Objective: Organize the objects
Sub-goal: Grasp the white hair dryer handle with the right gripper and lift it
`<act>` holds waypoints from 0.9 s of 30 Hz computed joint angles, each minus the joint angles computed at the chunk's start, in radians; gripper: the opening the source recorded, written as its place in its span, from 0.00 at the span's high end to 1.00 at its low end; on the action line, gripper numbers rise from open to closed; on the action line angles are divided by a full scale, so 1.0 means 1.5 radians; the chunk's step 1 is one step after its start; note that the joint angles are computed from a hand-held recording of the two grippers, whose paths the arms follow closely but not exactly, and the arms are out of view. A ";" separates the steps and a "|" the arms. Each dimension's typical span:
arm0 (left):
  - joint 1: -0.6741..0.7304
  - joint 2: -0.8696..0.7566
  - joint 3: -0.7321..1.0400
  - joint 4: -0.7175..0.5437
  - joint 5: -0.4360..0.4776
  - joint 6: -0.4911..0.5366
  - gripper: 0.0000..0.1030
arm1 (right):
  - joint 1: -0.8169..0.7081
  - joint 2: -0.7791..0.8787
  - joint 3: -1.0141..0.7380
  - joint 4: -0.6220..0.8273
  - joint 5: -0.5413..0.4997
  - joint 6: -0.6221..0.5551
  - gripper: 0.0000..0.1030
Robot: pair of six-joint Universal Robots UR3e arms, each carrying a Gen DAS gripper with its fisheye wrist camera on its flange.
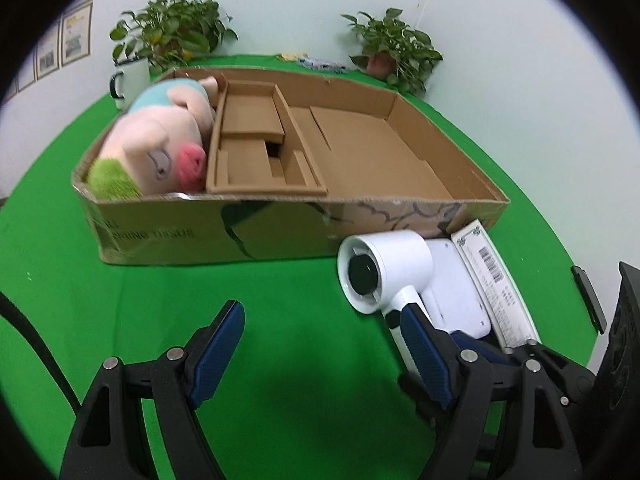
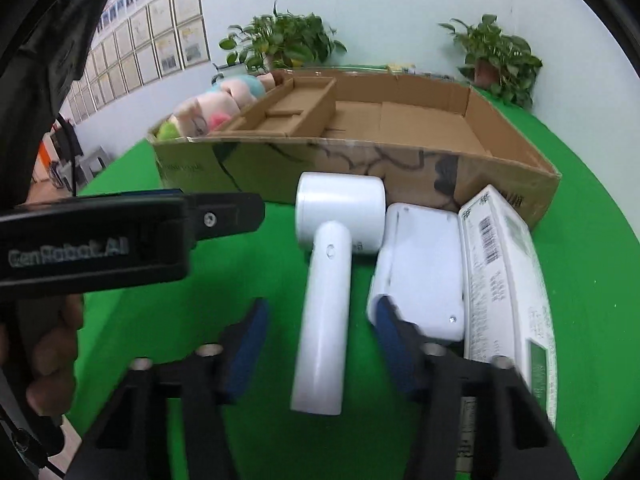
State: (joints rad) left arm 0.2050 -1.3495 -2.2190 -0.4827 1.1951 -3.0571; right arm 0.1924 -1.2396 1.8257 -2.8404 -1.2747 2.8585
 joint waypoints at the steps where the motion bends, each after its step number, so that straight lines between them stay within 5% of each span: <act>1: 0.003 -0.001 -0.001 -0.004 -0.006 0.002 0.23 | 0.004 0.006 -0.006 0.007 -0.004 -0.004 0.70; 10: 0.060 0.059 -0.018 -0.190 -0.124 0.085 0.23 | -0.006 -0.083 0.078 0.080 0.039 -0.020 0.74; 12: 0.082 0.075 -0.023 -0.260 -0.180 0.125 0.23 | -0.014 -0.118 0.109 0.084 0.071 -0.023 0.58; 13: 0.086 0.078 -0.027 -0.278 -0.195 0.134 0.23 | -0.021 -0.132 0.128 0.060 0.094 -0.023 0.37; 14: 0.082 0.074 -0.027 -0.280 -0.195 0.133 0.23 | -0.024 -0.139 0.138 0.045 0.106 -0.024 0.28; 27: 0.058 0.009 -0.008 -0.218 -0.190 0.102 0.23 | -0.040 -0.114 0.123 0.049 0.085 -0.044 0.27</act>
State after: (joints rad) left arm 0.2927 -1.3361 -2.2312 -0.8100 0.9105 -2.9042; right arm 0.1330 -1.4102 2.0103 -2.7666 -1.1468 2.7918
